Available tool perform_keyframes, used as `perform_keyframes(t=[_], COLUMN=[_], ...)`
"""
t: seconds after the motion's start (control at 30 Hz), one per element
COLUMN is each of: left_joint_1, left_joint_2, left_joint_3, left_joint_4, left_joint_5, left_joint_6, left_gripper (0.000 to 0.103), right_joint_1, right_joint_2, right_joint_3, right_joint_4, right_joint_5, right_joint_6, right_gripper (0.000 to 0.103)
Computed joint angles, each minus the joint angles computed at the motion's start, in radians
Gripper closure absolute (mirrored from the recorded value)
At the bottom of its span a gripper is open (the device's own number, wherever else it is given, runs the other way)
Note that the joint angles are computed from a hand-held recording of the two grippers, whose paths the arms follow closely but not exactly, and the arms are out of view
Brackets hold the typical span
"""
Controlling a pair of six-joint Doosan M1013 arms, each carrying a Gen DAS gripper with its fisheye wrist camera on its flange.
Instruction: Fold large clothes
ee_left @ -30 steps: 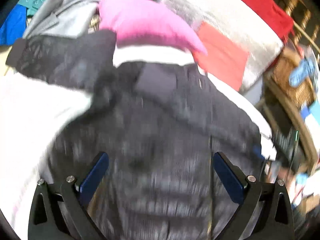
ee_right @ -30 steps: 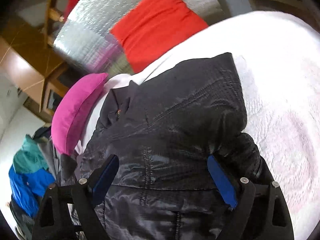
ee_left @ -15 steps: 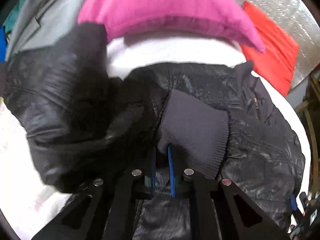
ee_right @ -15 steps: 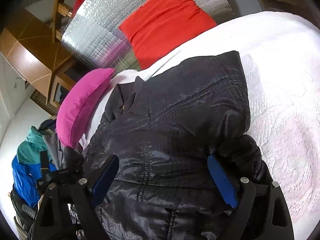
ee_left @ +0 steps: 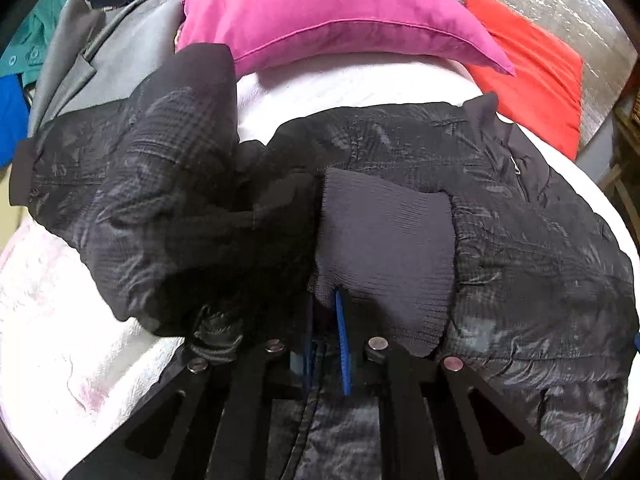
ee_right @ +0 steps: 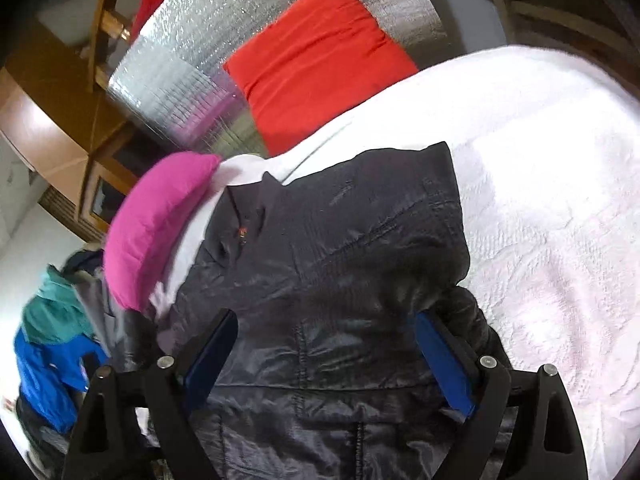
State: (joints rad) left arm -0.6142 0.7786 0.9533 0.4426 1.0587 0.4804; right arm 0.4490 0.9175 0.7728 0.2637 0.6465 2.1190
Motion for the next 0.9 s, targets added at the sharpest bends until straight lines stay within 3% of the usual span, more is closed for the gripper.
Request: perform_keyframes(t=[0.03, 0.07, 0.17, 0.27, 0.37, 0.4, 0.47, 0.53, 0.63, 0.73, 0.83, 0.9], left_joint_1=[-0.001, -0.003, -0.009, -0.021, -0.035, -0.043, -0.054, -0.072, -0.080, -0.081, -0.065, -0.066], left_joint_2=[0.001, -0.002, -0.016, -0.037, -0.060, -0.069, -0.086, -0.097, -0.069, -0.005, 0.116, 0.125], left_joint_3=[-0.003, 0.002, 0.015, 0.033, 0.058, 0.066, 0.081, 0.091, 0.044, -0.049, -0.222, -0.222], left_joint_4=[-0.003, -0.008, 0.006, 0.030, 0.083, 0.106, 0.144, 0.216, 0.241, 0.206, 0.103, 0.127], left_joint_5=[0.004, 0.003, 0.012, 0.014, 0.025, 0.039, 0.045, 0.043, 0.043, 0.063, 0.259, 0.264], left_joint_6=[0.006, 0.008, 0.012, -0.018, -0.072, -0.097, -0.146, -0.201, -0.133, -0.004, 0.158, 0.152], left_gripper=[0.091, 0.091, 0.091, 0.088, 0.085, 0.081, 0.055, 0.048, 0.044, 0.044, 0.044, 0.042], right_joint_1=[-0.007, -0.016, -0.021, -0.016, -0.012, -0.009, -0.005, -0.001, 0.001, 0.010, 0.018, 0.020], right_joint_2=[0.020, 0.025, -0.019, -0.046, -0.048, -0.040, -0.016, 0.022, 0.024, 0.030, 0.022, 0.030], right_joint_3=[-0.023, -0.014, 0.060, 0.086, 0.086, 0.070, 0.031, -0.024, -0.014, -0.052, -0.056, -0.071], right_joint_4=[0.022, 0.080, 0.136, 0.146, 0.247, 0.257, 0.243, 0.172, 0.174, 0.105, 0.068, 0.047], right_joint_5=[0.054, 0.055, -0.053, -0.099, -0.102, -0.086, -0.036, 0.036, 0.010, 0.056, 0.040, 0.051], right_joint_6=[0.002, -0.011, -0.016, -0.047, -0.158, -0.173, -0.175, -0.101, -0.079, -0.050, -0.060, -0.064], right_gripper=[0.011, 0.012, 0.012, 0.012, 0.011, 0.011, 0.011, 0.011, 0.011, 0.011, 0.011, 0.011])
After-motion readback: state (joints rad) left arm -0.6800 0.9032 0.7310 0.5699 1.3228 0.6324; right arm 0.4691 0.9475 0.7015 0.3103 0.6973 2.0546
